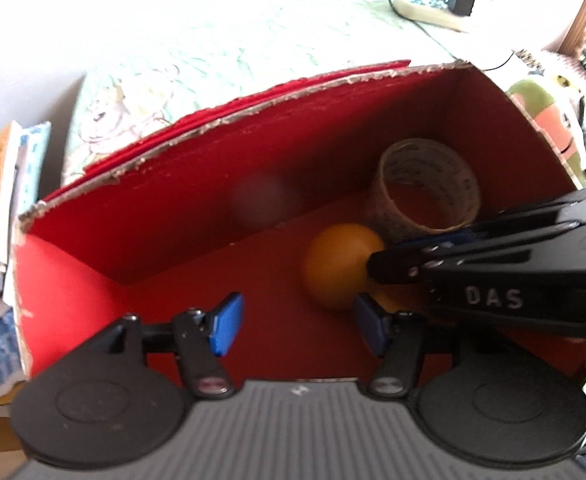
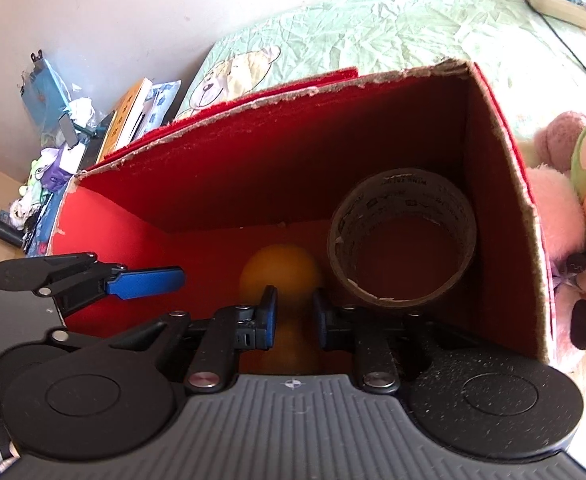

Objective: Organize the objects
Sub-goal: 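Lower the gourd into the box beside the tape and open the right gripper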

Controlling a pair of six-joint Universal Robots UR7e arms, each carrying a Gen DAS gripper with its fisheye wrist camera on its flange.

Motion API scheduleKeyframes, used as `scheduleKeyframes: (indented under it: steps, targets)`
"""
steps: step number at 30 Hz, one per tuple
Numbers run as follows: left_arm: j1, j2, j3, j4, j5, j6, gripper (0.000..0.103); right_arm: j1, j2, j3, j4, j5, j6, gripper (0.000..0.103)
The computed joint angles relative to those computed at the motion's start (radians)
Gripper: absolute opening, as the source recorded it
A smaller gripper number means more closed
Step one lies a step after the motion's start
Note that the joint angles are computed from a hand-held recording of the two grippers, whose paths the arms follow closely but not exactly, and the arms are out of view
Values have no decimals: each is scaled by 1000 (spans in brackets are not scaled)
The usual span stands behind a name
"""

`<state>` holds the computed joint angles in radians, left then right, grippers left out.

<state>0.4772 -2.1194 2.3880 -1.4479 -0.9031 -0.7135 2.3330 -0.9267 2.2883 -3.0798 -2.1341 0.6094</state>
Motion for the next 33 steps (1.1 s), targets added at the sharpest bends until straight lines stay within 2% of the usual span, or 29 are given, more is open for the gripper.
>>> scheduleKeyframes:
  steps: [6, 10, 15, 20, 23, 29, 33]
  targets:
    - [-22, 11, 11, 23, 37, -37, 66, -11, -26, 44, -97, 59, 38, 21]
    - [-23, 24, 7, 41, 46, -60, 68, -16, -26, 26, -58, 84, 41, 20]
    - [-12, 39, -3, 46, 43, -71, 76, -31, -33, 10, -8, 125, 56, 20]
    - [7, 64, -23, 71, 27, -101, 76, -30, -18, -17, 44, 111, 71, 20]
    - [9, 86, -32, 96, 31, -127, 76, -15, -4, -26, 62, 57, 84, 20]
    - [31, 135, -53, 133, 33, -169, 76, -23, 8, 3, -24, 55, 99, 20]
    - [18, 161, -59, 176, 46, -209, 75, 0, 30, 9, -76, 1, 97, 19]
